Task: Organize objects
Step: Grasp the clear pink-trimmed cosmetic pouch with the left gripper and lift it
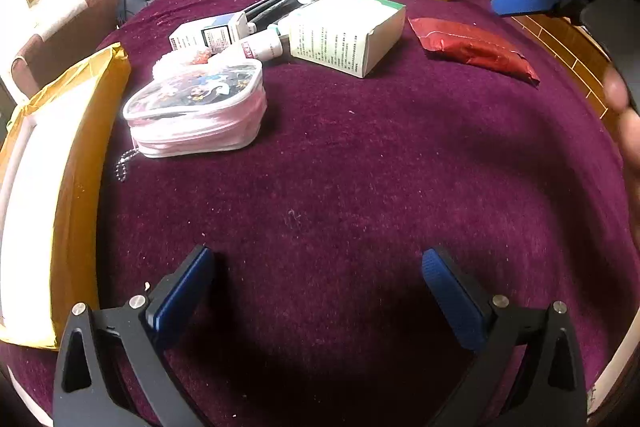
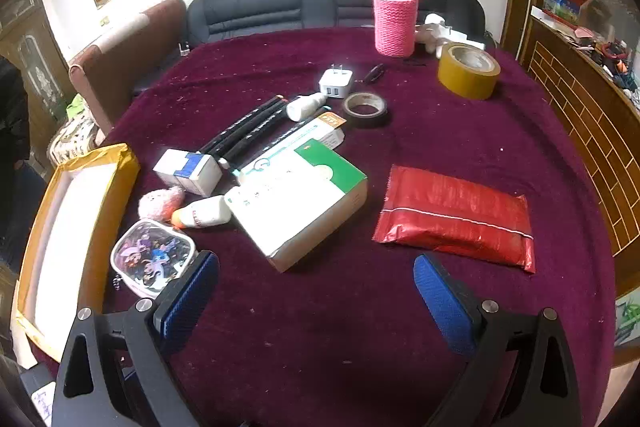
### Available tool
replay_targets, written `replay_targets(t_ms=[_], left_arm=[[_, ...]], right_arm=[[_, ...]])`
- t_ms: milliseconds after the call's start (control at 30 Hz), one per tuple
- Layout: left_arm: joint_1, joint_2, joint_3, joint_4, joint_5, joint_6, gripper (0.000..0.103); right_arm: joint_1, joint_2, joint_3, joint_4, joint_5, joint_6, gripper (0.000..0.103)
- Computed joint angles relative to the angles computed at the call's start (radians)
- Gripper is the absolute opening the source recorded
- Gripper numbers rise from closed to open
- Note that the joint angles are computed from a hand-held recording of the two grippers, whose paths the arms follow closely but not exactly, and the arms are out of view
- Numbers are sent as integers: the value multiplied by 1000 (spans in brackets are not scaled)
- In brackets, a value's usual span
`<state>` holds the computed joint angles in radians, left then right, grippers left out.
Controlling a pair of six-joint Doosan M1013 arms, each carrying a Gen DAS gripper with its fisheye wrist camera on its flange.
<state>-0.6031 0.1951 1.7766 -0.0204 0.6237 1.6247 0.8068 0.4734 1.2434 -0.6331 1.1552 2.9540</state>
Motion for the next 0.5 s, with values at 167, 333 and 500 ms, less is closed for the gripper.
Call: replay_targets(t_ms=[167, 333, 500], left_arm=[[72, 5, -43, -277, 58, 213, 103], [120, 37, -134, -222, 39, 161, 103], [162, 136, -273, -189, 124, 28, 103]], right_arm=[[-21, -33, 58, 0, 25, 77, 100], [-44, -72, 131, 34, -15, 155, 100], [-43, -90, 171, 24, -48, 209, 100]])
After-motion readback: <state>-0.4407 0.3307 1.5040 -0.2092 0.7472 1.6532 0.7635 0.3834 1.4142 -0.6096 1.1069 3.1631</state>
